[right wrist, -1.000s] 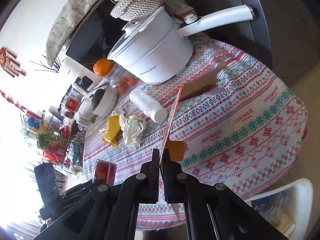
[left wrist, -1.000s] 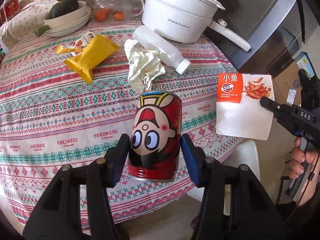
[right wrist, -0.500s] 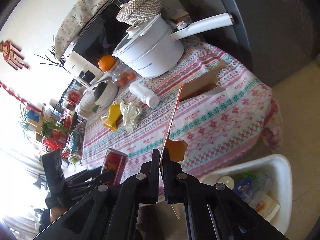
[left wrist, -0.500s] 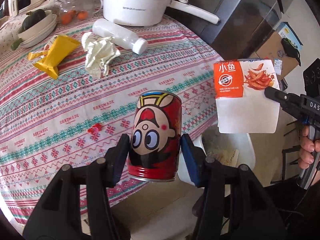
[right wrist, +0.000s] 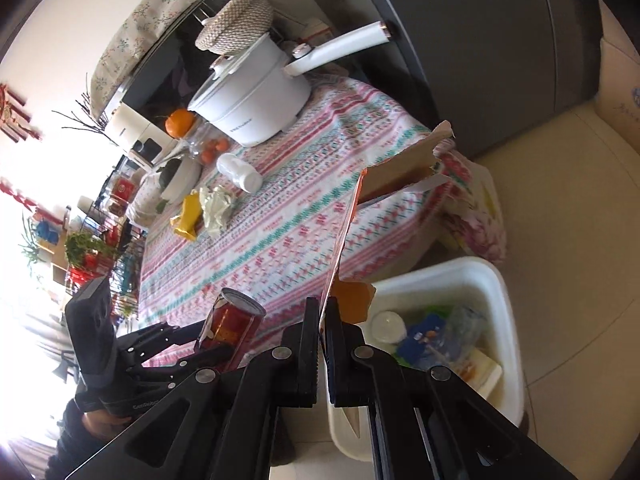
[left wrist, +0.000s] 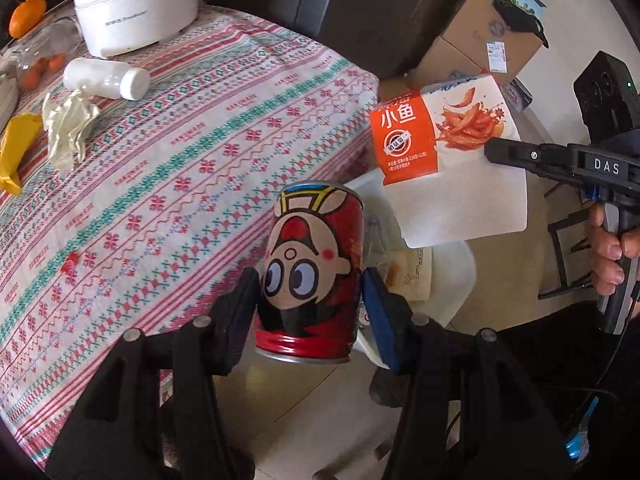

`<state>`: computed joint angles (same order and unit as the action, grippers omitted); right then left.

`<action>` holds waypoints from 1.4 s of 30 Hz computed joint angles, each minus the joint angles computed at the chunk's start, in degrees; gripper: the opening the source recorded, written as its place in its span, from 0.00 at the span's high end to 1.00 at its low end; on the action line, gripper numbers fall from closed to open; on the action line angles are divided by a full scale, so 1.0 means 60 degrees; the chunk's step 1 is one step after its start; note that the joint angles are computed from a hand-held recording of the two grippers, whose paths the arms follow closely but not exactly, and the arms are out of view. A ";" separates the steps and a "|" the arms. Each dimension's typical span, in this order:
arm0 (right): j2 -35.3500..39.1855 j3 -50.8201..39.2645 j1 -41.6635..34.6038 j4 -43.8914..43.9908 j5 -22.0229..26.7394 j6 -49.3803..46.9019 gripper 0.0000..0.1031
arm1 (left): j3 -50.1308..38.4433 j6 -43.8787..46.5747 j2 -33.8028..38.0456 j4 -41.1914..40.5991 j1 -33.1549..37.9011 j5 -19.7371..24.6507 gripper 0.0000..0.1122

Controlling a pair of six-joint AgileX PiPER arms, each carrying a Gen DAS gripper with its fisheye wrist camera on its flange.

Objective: Collect trash
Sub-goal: 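Carry the red can with the left tool while the right tool carries the orange bag into the bin, then reach to the table and grasp the crumpled white tissue with the left tool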

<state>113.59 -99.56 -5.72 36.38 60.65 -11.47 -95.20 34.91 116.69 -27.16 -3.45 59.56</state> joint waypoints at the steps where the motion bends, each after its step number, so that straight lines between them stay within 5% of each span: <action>1: -0.0063 0.0142 -0.0073 -0.0064 -0.0007 -0.0063 0.96 | 0.0001 0.0000 0.0017 0.0016 -0.0096 0.0038 0.51; 19: -0.0055 0.1083 -0.0665 -0.1163 0.0116 -0.0298 0.96 | -0.0217 -0.0597 0.0803 0.1270 -0.1741 -0.0183 0.50; 33: 0.0654 0.0359 -0.0088 -0.2219 0.0995 0.0530 0.93 | -0.0236 -0.0666 0.0467 0.1347 -0.0633 -0.0412 0.41; 35: 0.0793 0.0169 -0.0069 -0.2226 0.1190 0.0750 0.86 | -0.0266 -0.0684 0.0448 0.1395 -0.0542 -0.0534 0.40; 37: 0.0872 -0.0025 -0.0063 -0.2223 0.1312 0.1041 0.59 | -0.0239 -0.0698 0.0386 0.1525 -0.0458 -0.0704 0.38; 38: 0.0839 -0.0045 -0.0070 -0.2171 0.1266 0.1091 0.53 | -0.0153 -0.0724 0.0292 0.1624 -0.0425 -0.0863 0.37; 42: 0.0727 -0.0281 0.0095 -0.2291 0.1114 0.1251 0.47 | -0.0166 -0.0691 0.0218 0.1687 -0.0171 -0.1072 0.30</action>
